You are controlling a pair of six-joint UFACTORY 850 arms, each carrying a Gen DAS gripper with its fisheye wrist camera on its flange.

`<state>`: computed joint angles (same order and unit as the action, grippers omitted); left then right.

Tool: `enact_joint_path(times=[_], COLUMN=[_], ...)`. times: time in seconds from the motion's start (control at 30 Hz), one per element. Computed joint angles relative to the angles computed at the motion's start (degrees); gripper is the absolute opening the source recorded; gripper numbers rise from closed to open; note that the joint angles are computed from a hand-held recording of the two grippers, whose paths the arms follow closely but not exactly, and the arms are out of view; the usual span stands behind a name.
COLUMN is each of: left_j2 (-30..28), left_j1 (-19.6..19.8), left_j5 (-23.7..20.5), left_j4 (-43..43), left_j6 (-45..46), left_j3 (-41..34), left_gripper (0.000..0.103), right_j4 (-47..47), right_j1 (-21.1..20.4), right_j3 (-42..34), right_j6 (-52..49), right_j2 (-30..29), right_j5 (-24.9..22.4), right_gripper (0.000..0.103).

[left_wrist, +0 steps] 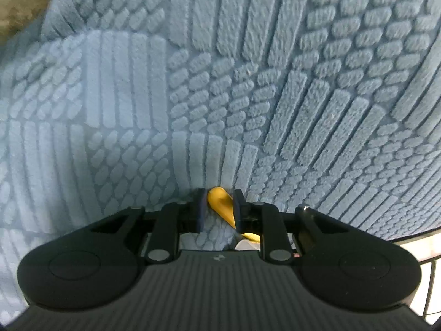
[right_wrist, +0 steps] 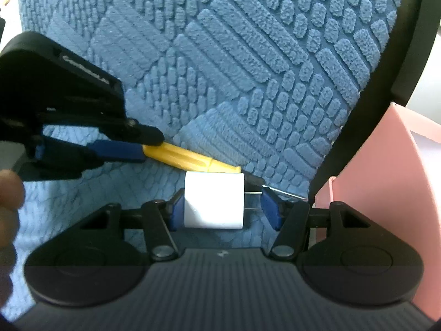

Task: Organize rigid objects
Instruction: 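Lift the screwdriver with the left gripper while the right gripper lifts the charger cube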

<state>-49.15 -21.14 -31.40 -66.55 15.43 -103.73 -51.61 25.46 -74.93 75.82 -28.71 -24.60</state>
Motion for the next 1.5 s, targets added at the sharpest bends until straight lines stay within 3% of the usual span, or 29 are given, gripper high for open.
enact_joint_path(times=[0.2,0.43,0.67,1.03,1.13,1.5], left_j2=[4.04,9.63,16.73,23.83,24.93,22.89], left_j1=[2.57,5.91,8.13,3.94,3.12,0.82], left_j5=[0.49,0.95,0.31,1.6,0.42,2.02], left_j4=[-4.34,-8.59,-13.38,-12.64,-11.11,-2.99], left_j6=[6.62,11.47,18.46,23.59,24.24,22.65], left_j3=[5.87,14.72,24.62,33.15,34.85,32.33], left_gripper=[0.022,0.022,0.021,0.019,0.013,0.014], right_j4=[2.77,12.09,17.04,15.56,16.93,18.2], right_j1=[2.2,4.54,5.22,5.08,5.32,6.02], right_j3=[0.68,-1.28,-0.51,6.19,7.69,9.18], right_j6=[-3.49,-14.96,-21.15,-16.14,-16.12,-16.38], right_j2=[2.2,1.89,2.61,8.85,10.45,11.15], right_j5=[2.05,5.46,4.43,0.48,-0.63,-3.29], right_gripper=[0.06,0.06,0.06,0.06,0.06,0.06])
